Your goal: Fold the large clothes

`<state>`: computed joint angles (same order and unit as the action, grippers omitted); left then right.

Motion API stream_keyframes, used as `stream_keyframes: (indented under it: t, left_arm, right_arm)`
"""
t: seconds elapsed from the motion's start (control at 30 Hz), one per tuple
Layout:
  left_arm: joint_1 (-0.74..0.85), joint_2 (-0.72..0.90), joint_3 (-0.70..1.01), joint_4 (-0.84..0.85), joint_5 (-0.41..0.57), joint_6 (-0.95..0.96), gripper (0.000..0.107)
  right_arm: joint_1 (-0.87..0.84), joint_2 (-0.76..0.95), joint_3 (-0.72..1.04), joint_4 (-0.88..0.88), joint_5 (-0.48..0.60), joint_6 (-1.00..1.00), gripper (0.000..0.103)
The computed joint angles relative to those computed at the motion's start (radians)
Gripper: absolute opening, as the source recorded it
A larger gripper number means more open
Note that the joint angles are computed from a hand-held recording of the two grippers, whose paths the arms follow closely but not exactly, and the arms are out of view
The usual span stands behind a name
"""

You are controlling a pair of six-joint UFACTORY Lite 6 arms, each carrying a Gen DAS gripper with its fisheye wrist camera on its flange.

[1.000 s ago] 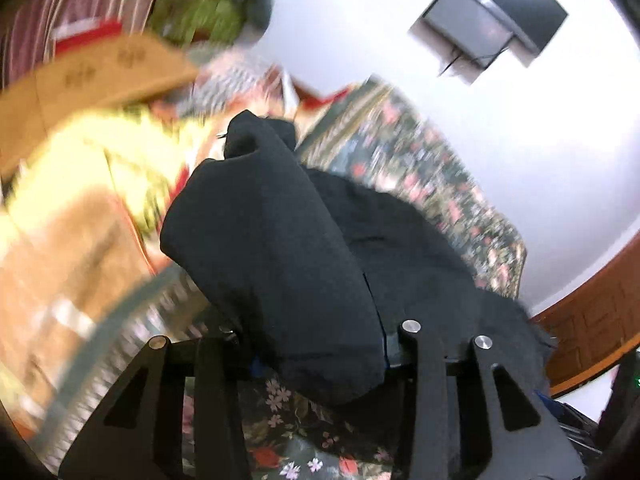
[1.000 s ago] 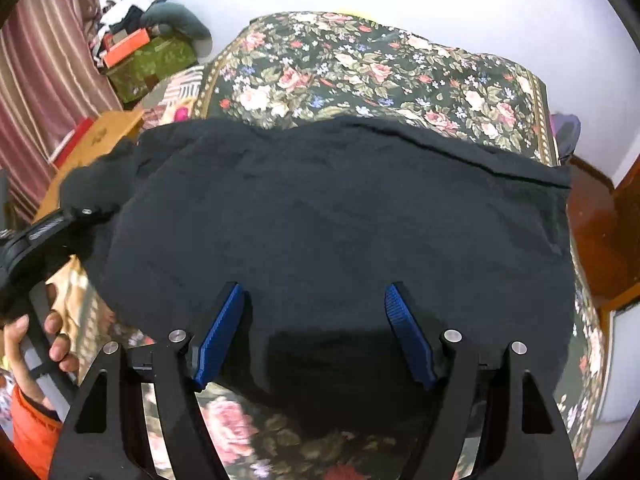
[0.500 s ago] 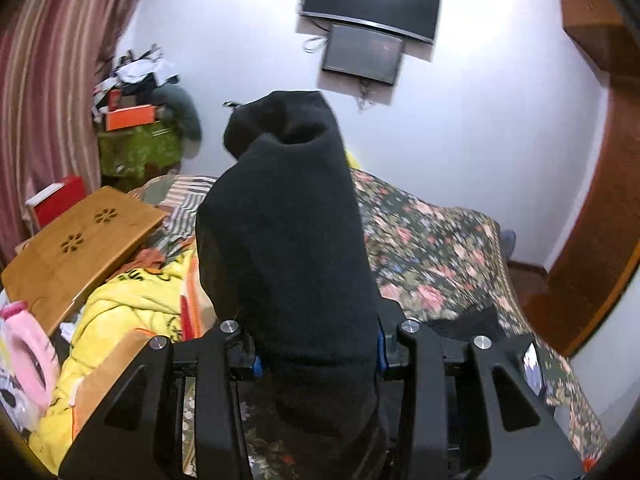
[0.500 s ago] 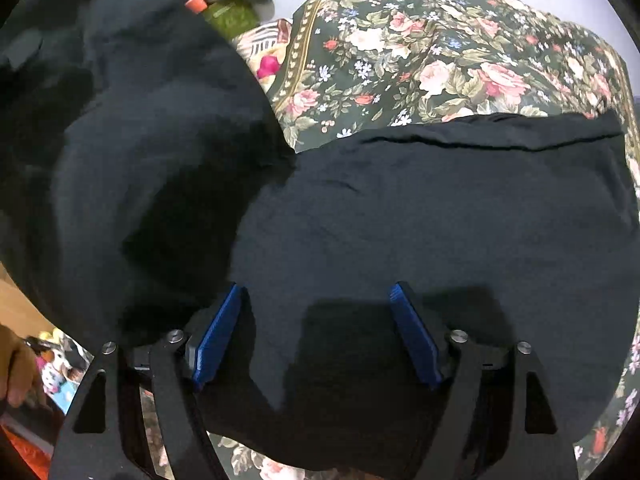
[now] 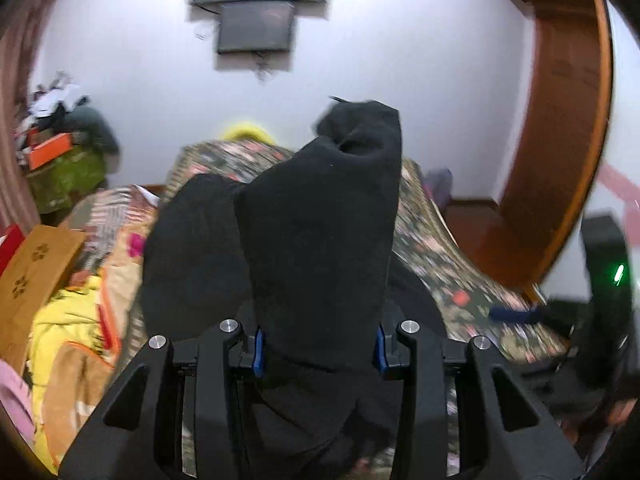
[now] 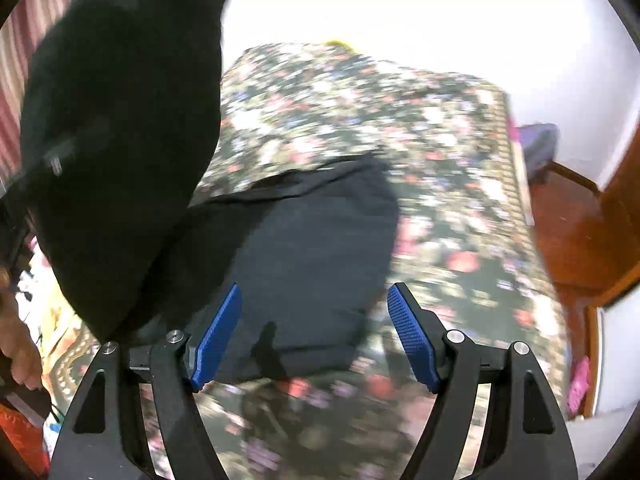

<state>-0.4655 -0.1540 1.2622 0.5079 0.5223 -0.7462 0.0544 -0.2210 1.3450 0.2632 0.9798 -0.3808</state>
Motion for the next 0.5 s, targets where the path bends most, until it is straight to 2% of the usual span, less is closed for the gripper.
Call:
stream_keyframes:
  t: [0.07,0.13,0.27,0.33,0.37,0.43,0.5]
  left_arm:
    - [-0.040,0.055,0.019,-0.062,0.008,0.045,0.038]
    - [-0.058,0.124,0.042,-0.192,0.017,0.142,0.039]
    - [-0.013,0.224,0.044,-0.539,0.011,0.405,0.045]
    - [-0.009,0.241,0.040,-0.572,0.010,0.444,0.047]
    - [-0.012,0.241,0.045,-0.557,0.016,0.441,0.052]
    - [-0.013,0.241,0.060,-0.614,0.042,0.510,0.071]
    - [-0.033,0.232,0.064,-0.638,0.058,0.524,0.077]
  right_arm:
    - [-0.068,-0.023,-0.016,0.020,0.011,-0.041,0.072]
    - [-0.143,-0.035,-0.033,0.060,0.030,-0.095,0.072]
    - [-0.244,-0.053,-0.064,0.105,0.064,-0.162,0.072]
    - [-0.288,-0.047,-0.066,0.132,0.084,-0.193,0.072]
    - [-0.305,-0.048,-0.062,0.143,0.099,-0.205,0.072]
    - [-0.332,-0.045,-0.044,0.172,0.126,-0.226,0.072]
    - [-0.363,-0.078,-0.032,0.194,0.172,-0.248,0.072]
